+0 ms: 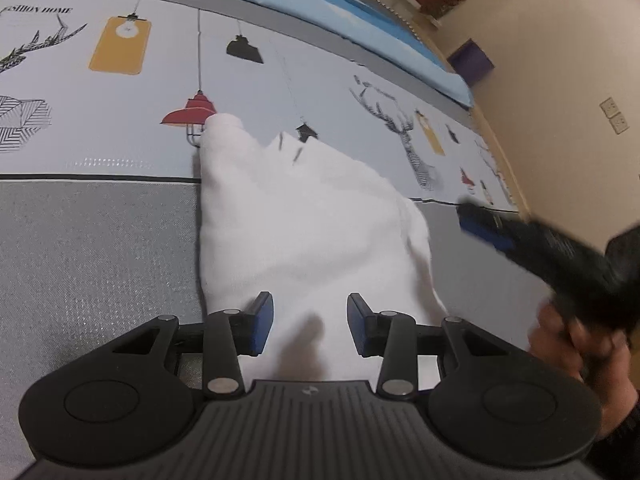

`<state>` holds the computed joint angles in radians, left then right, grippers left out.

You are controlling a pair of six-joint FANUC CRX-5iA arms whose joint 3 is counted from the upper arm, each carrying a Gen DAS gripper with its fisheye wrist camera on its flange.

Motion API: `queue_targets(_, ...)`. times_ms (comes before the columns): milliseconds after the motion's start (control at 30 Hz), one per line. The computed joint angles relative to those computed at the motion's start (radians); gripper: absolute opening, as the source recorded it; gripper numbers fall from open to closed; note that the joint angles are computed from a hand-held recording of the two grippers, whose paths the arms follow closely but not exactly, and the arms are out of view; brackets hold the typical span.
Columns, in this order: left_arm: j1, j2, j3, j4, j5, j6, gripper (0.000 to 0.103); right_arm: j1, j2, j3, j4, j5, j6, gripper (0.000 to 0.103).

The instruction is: Fold small clothes

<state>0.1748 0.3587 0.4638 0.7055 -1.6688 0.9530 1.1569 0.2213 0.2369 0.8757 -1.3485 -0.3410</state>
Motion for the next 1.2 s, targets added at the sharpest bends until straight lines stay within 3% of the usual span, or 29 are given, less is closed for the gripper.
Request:
queue_targets(67, -0.006, -0.008, 0.001, -0.03, 0.016, 0.009, 0.044, 0.007, -0.051, -0.031, -0.099, 0.103, 0.098, 0.037)
queue_targets(100, -0.007, -0.012, -0.001, -0.04, 0.025, 0.022, 0.044, 0.004, -0.05, 0.005, -0.213, 0.107, 0.19, 0.037)
queue_targets(167, -0.01, -0.012, 0.01, -0.066, 0.042, 0.062, 0.044, -0.013, 0.01, 0.136, -0.449, -0.042, 0.386, 0.037)
queue_targets(200, -0.011, -0.016, 0.01, -0.081, 0.054, 0.078, 0.044, -0.017, 0.042, 0.191, -0.502, -0.128, 0.441, 0.045)
queue_targets(233, -0.009, -0.022, 0.005, -0.091, 0.068, 0.094, 0.045, -0.013, 0.05, 0.204, -0.502, -0.162, 0.448, 0.059)
queue_targets(367, -0.008, -0.029, -0.003, -0.123, 0.116, 0.184, 0.062, 0.014, -0.006, 0.121, -0.385, -0.11, 0.303, 0.056)
queue_targets(467, -0.016, -0.014, 0.005, -0.139, 0.105, 0.235, 0.064, 0.016, -0.014, 0.082, -0.309, -0.084, 0.219, 0.059)
queue_targets(533, -0.02, -0.004, -0.002, -0.13, 0.093, 0.263, 0.067, -0.006, 0.0, 0.099, -0.34, -0.087, 0.194, 0.059)
queue_targets(667, -0.029, 0.003, -0.029, -0.118, 0.099, 0.306, 0.069, -0.052, 0.0, 0.09, -0.426, -0.038, 0.116, 0.06)
queue_targets(800, -0.042, 0.004, -0.036, -0.107, 0.12, 0.299, 0.068, -0.074, 0.008, 0.087, -0.46, -0.004, 0.081, 0.072)
queue_targets(900, -0.055, 0.002, -0.024, -0.13, 0.129, 0.266, 0.054, -0.081, 0.021, 0.097, -0.462, 0.008, 0.092, 0.073)
queue_targets(967, -0.056, 0.0, -0.019, -0.127, 0.139, 0.241, 0.034, -0.08, 0.02, 0.09, -0.447, 0.039, 0.109, 0.057)
queue_targets(1033, -0.054, -0.024, -0.029, -0.125, 0.191, 0.201, 0.029, -0.079, 0.027, 0.093, -0.418, 0.054, 0.116, 0.04)
queue_targets(1200, -0.032, -0.066, -0.033, -0.117, 0.315, 0.157, 0.029, -0.09, 0.03, 0.065, -0.33, 0.185, 0.09, 0.024)
